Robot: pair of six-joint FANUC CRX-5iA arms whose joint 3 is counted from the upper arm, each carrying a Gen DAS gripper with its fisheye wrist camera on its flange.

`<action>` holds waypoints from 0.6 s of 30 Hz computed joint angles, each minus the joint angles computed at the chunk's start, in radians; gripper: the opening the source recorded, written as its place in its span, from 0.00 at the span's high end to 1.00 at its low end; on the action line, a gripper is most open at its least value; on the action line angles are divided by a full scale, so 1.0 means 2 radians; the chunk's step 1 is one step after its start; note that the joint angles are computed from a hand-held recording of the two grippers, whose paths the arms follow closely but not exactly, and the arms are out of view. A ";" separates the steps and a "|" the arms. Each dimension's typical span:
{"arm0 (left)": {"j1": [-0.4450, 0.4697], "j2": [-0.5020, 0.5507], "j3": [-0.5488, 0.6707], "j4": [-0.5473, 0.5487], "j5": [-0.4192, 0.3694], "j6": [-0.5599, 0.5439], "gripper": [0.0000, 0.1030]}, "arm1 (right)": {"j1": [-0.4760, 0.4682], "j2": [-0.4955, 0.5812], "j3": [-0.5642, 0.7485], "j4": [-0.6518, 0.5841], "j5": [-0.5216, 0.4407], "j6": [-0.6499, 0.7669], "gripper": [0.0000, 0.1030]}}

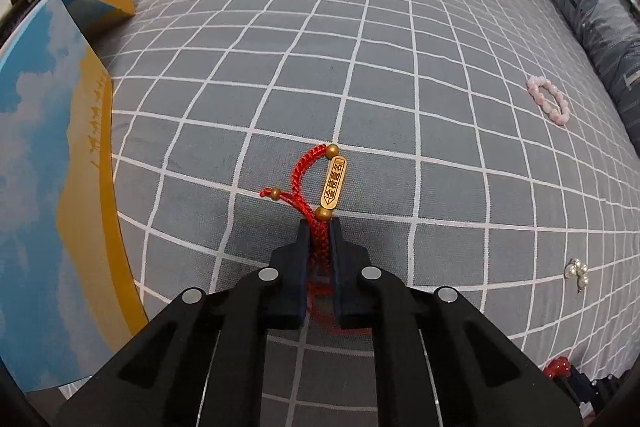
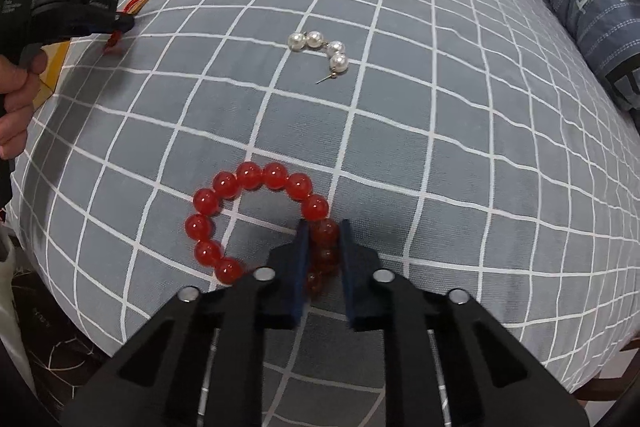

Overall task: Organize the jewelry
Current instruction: 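Grasp the gold-tag red string bracelet with left tool while right tool grasps red bead bracelet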

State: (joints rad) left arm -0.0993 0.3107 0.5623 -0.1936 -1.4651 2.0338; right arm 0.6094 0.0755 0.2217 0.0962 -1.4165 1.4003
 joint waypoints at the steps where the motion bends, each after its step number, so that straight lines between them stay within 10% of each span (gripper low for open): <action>1: -0.001 -0.002 -0.002 -0.002 0.000 -0.001 0.92 | 0.000 0.000 0.000 0.000 0.000 0.001 0.88; 18: -0.017 -0.023 0.001 -0.020 0.011 0.000 0.92 | 0.016 -0.017 0.003 0.009 0.007 -0.008 0.88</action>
